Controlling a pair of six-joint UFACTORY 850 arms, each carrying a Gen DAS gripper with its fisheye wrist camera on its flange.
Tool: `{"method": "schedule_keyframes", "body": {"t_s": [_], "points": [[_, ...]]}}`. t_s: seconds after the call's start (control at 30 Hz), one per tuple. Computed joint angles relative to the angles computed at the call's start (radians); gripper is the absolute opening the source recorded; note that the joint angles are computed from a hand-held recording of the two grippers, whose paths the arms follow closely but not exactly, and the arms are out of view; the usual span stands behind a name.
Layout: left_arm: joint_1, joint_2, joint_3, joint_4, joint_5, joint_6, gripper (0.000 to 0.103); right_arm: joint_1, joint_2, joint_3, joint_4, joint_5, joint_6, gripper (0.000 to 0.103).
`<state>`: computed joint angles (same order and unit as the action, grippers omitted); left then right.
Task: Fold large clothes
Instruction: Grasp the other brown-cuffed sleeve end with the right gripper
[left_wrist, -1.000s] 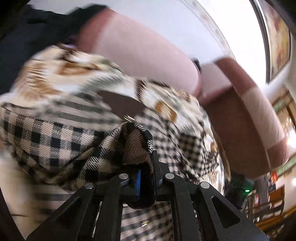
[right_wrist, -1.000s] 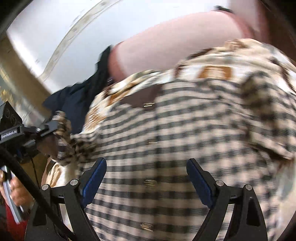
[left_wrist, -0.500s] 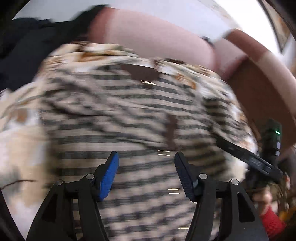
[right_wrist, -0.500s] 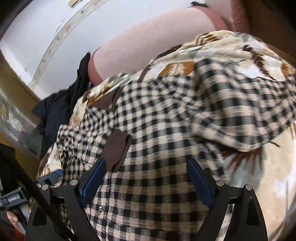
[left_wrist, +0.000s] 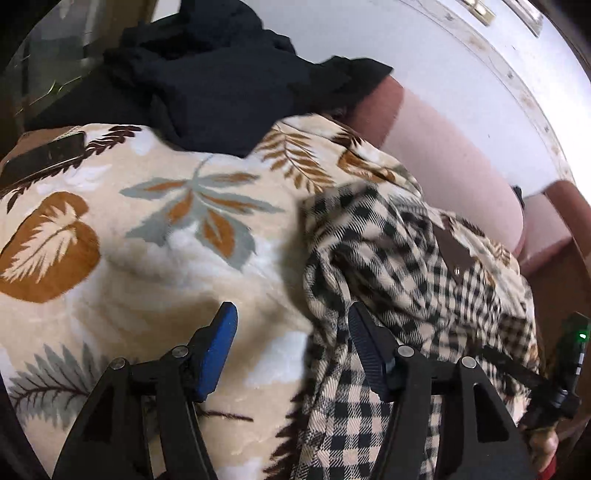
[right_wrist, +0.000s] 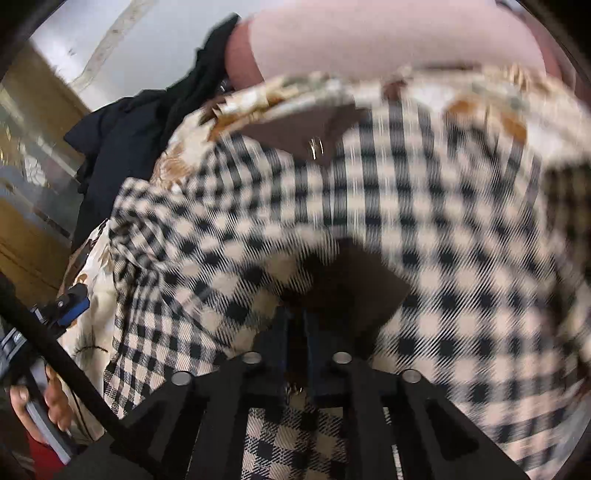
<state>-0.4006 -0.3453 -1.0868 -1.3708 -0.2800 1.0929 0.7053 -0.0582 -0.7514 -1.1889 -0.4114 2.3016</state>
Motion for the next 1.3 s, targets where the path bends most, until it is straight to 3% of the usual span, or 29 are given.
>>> {"method": "schedule_keyframes", "body": {"t_s": [0.1,0.2,0.27,0.3,0.37,0.4,0.63,0.67,0.7,0.73,0.87,1.0,1.03,1.07,1.13,1.2,1.23,1.3], "points": [[0.016,0.004,-0.001,-0.042,-0.037,0.027,0.061,0.0,0.073,0.025,0.136,-0.141,-0.116,0.002],[0.01,0.018,0.006,-0.035,-0.003,0.014,0.061,-0.017,0.098,0.036,0.302,-0.32,-0.222,0.002],[0.012,0.024,0.013,-0.038,0.013,0.012,0.061,-0.028,0.141,0.077,0.304,-0.284,-0.176,0.006],[0.014,0.026,0.016,-0.04,0.013,0.012,0.061,-0.027,0.167,0.108,0.255,-0.203,-0.104,0.01],[0.019,0.022,0.014,-0.037,0.006,-0.007,0.061,-0.023,0.169,0.133,0.145,-0.08,0.001,0.071],[0.022,0.018,0.011,-0.029,-0.003,-0.024,0.061,-0.008,0.152,0.129,0.102,-0.079,0.043,0.074],[0.019,0.004,0.001,-0.008,-0.023,-0.053,0.061,-0.057,-0.035,0.051,-0.073,0.107,0.236,0.074],[0.017,0.002,-0.001,-0.001,-0.022,-0.058,0.061,-0.049,-0.062,0.024,-0.046,0.09,0.198,0.063],[0.014,0.0,-0.003,0.012,-0.02,-0.069,0.061,-0.041,-0.074,0.005,-0.032,0.076,0.157,0.044],[0.012,-0.002,-0.005,0.023,-0.018,-0.079,0.061,-0.046,-0.068,-0.005,-0.036,0.101,0.134,0.01],[0.018,-0.008,-0.013,0.041,-0.027,-0.11,0.061,-0.018,0.001,-0.014,0.081,-0.057,-0.045,0.01],[0.035,-0.008,-0.013,0.009,-0.054,-0.109,0.061,-0.046,0.072,0.012,0.269,-0.241,-0.209,0.011],[0.039,-0.008,-0.012,0.004,-0.059,-0.109,0.061,-0.073,0.07,0.009,0.36,-0.284,-0.297,0.015],[0.041,-0.008,-0.011,0.003,-0.062,-0.11,0.061,-0.096,0.051,-0.002,0.447,-0.334,-0.362,0.026],[0.043,-0.006,-0.01,0.007,-0.057,-0.12,0.061,-0.086,0.048,-0.009,0.51,-0.443,-0.366,0.033],[0.044,-0.005,-0.01,0.007,-0.052,-0.124,0.061,-0.023,0.079,-0.004,0.406,-0.433,-0.245,0.037],[0.044,-0.007,-0.012,0.01,-0.052,-0.131,0.061,0.007,0.082,-0.009,0.353,-0.41,-0.205,0.047],[0.046,-0.012,-0.018,0.021,-0.058,-0.151,0.061,0.049,0.065,-0.027,0.215,-0.274,-0.119,0.055]]}}
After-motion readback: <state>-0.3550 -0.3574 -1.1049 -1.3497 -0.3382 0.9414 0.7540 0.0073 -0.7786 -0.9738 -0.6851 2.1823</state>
